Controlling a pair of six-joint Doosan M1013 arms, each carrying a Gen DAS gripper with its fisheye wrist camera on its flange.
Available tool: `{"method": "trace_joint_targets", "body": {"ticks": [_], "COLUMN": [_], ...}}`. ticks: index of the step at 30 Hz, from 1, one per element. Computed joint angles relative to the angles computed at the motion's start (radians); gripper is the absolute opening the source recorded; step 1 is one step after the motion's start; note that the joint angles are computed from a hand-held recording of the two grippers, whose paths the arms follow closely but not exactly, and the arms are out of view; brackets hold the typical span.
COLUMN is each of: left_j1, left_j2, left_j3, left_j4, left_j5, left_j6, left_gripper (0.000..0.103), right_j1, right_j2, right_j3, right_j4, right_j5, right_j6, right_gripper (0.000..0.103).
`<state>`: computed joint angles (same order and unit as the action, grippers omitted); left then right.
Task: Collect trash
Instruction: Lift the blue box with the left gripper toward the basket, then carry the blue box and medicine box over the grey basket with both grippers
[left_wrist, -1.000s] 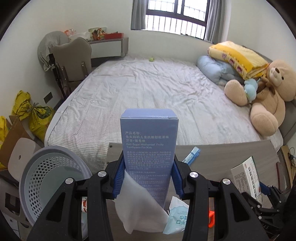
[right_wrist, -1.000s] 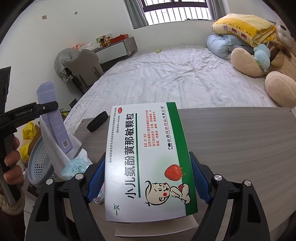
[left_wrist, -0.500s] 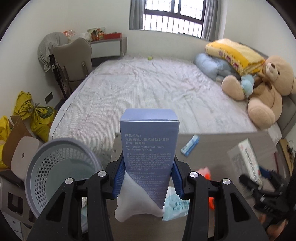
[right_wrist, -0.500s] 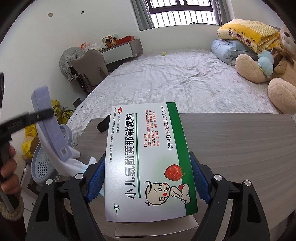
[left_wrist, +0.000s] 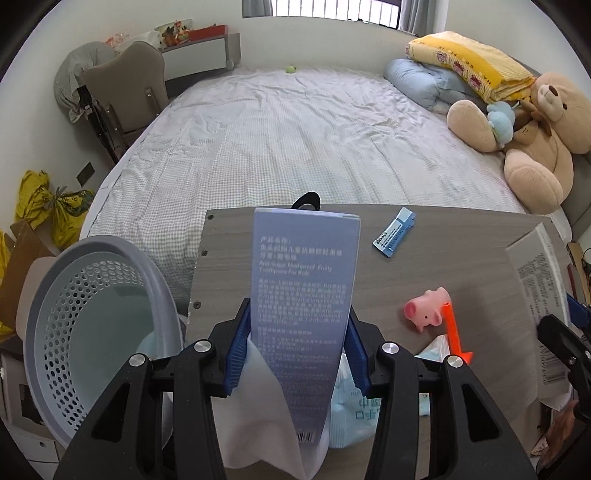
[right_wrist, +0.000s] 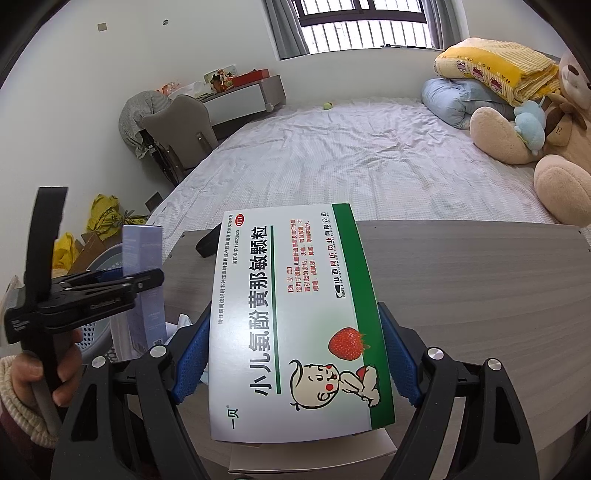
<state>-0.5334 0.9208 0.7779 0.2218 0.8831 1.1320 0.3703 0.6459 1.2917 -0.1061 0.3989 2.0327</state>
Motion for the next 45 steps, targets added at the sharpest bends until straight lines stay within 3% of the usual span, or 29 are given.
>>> {"method": "trace_joint_targets", "body": {"ticks": [3,5,8,17,30,36,45], "left_j1": [0.004,0.007,0.006,0.008,-0.015,-0.022,-0.033], "left_j2": [0.021,0.014,-0.003,-0.021,-0.100,-0.135,-0.152], "left_j3": [-0.034,-0.021,0.010,0.046,0.210,0.271,0.259], "left_j4": [0.004,0.002,0.024,0.035,0.210,0.216,0.264], "left_j5": [0.035,0.025,0.008,0.026,0.046,0.044,0.015], "left_j6": [-0.008,-0.017,-0.031,-0.079,-0.256,-0.284,-0.302], "left_gripper": [0.055,0.066,0.072,0.072,0.072,0.072,0.072], "right_j1": [0.001,0.001,0.002,-0.005,-0.013,-0.018,-0.020], "right_j2": [-0.001,-0.001,0.002,0.012,0.019,0.019,0.018], "right_j3": [0.003,0.005,0.003,-0.004,-0.005,0.000,0.006], "right_j4": [-0.013,-0.016,-0.010,0.061,0.140,0.174,0.187], "right_j5": [0.002,0.002,0.005,0.007,-0.003,-0.013,-0.021], "right_j6": [0.015,0.020,0.019,-0.043,-0.120,-0.155,-0.162], "right_gripper": [0.079,0.079,0.079,0.079,0.079,0.079,0.079]}}
